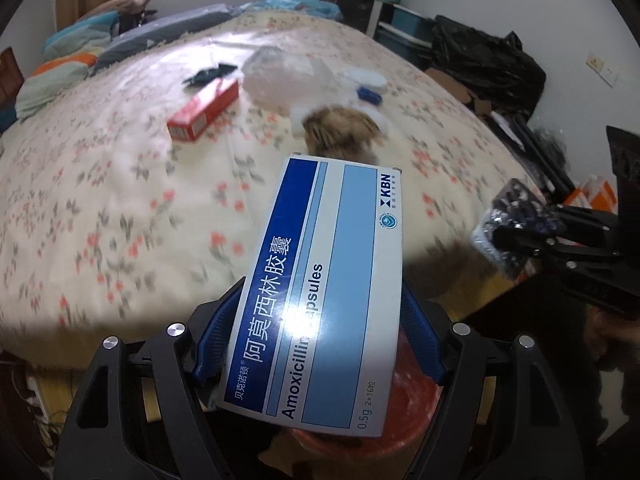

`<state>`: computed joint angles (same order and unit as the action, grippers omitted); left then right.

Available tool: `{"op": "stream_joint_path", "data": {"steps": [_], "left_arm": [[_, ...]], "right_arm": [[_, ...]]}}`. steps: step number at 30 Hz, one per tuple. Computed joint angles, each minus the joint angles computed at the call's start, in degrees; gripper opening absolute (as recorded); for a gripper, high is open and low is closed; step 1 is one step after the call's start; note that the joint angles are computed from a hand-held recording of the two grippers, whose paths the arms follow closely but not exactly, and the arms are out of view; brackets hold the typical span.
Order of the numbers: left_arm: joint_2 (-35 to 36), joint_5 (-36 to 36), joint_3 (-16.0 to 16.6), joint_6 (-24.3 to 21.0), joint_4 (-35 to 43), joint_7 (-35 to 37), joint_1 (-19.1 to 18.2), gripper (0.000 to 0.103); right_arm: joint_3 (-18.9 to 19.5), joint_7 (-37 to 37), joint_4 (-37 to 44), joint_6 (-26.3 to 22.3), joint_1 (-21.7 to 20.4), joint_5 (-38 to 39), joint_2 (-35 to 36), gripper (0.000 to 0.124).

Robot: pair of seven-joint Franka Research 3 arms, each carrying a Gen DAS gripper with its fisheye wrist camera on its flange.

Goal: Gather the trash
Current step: 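Carry the Amoxicillin box and blister pack with both tools over the red bin, then open the right tool dropping the blister pack while the left tool drops the box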

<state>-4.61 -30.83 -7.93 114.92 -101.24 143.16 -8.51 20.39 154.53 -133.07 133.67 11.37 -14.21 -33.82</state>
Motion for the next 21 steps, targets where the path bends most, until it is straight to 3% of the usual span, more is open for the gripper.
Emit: {"op": "stream_joint_path", "data": {"steps": [9,15,21], "left_arm": [[-6.1,5.4,0.9,0.2,-13.8,1.3,-0.8,0.073],[-2.9,15.2,-1.0,3.2,-18.5,-2.1,-2.0,0.073],[2.7,22.0,-2.5,3.6,-18.4,-6.9,-2.4,0.073]], "right_arm": [[-0.2,0.7,-4.0,3.0,5.9,5.9,5.2,0.023],[-3.4,-3.7,-6.1,5.6,10.4,11.8,11.8,0.023],[-6.4,-8.6,-7.1,7.8,13.7,18.6,17.9,0.023]]}}
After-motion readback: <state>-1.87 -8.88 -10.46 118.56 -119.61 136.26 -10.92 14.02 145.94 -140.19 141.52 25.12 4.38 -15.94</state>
